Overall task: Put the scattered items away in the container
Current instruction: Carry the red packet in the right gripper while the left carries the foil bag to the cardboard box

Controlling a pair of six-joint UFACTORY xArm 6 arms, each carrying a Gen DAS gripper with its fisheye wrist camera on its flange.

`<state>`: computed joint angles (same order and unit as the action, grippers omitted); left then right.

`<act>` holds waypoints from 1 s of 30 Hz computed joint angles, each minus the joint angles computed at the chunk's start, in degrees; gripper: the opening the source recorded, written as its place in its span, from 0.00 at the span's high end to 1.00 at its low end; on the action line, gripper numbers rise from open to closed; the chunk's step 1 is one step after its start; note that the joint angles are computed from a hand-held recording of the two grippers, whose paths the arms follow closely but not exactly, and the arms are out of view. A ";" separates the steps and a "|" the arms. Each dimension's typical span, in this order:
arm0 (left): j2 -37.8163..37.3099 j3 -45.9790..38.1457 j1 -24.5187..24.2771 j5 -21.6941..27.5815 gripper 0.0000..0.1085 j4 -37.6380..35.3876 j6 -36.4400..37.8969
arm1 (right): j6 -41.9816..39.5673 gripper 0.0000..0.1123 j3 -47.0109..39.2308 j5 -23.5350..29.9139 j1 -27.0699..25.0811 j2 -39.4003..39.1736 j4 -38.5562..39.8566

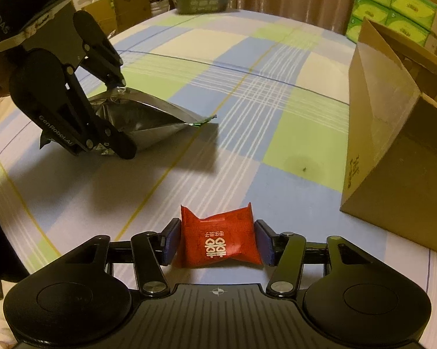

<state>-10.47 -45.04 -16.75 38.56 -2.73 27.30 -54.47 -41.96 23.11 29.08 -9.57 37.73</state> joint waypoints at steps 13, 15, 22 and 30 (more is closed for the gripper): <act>-5.68 0.98 -1.35 3.44 0.65 -0.14 -3.15 | 3.05 0.62 2.73 1.37 -0.75 -6.64 -1.16; -6.92 0.76 -1.66 4.67 0.65 0.05 -3.76 | 3.34 0.62 3.35 1.78 -0.85 -8.15 -1.03; -11.48 -0.09 -3.70 8.83 0.65 2.38 -6.82 | 3.70 0.62 4.81 2.45 -1.13 -12.98 -0.57; -14.41 -1.10 -7.27 11.40 0.65 6.03 -11.32 | 3.86 0.62 6.39 2.53 -2.32 -18.09 -0.97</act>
<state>-24.87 -46.15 -24.01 49.96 3.30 15.98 -50.60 -35.57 25.64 26.76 -27.66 36.76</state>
